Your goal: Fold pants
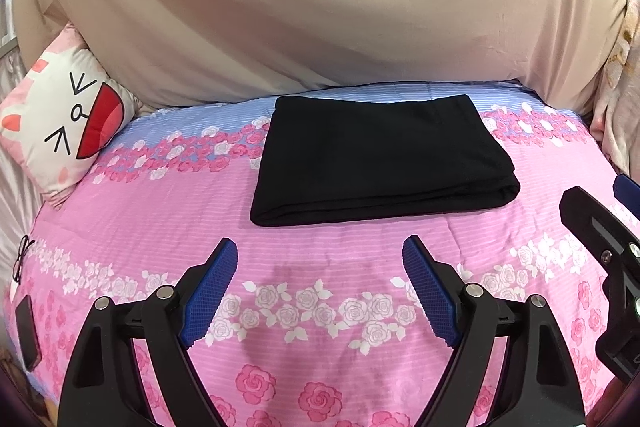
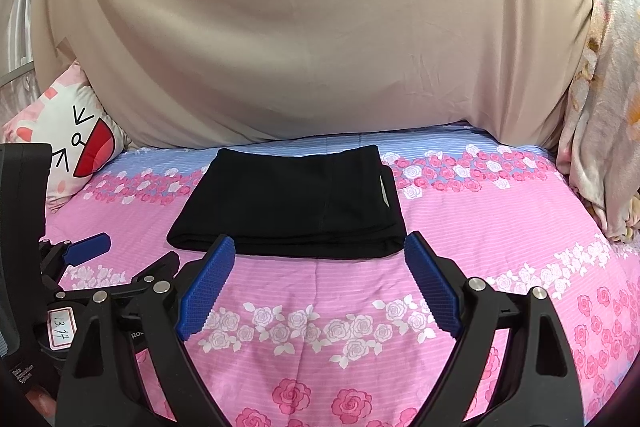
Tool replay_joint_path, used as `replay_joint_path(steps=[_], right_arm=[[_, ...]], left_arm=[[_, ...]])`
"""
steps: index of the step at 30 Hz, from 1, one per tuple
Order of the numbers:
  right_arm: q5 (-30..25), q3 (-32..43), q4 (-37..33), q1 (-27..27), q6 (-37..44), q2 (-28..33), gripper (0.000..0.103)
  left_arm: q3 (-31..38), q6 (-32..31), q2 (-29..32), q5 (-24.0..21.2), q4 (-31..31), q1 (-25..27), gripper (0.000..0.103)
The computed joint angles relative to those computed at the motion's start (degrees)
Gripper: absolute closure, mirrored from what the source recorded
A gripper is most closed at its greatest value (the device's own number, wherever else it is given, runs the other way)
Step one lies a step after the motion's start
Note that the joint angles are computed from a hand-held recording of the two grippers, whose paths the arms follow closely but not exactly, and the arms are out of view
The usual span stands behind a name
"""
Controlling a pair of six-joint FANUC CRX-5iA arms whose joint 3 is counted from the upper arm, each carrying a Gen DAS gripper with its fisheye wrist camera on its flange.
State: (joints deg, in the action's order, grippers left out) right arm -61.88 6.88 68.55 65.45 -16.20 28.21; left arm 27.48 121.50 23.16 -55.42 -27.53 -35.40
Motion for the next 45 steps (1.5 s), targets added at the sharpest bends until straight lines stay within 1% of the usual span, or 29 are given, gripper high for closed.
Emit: replay_joint_path(steps=[45], right_arm=[[0.12, -0.32, -0.09, 0.11, -0.11, -0.15, 0.018]], left_arm=[[0.19, -0.76, 0.2, 0.22, 0.28, -0.02, 0.021]])
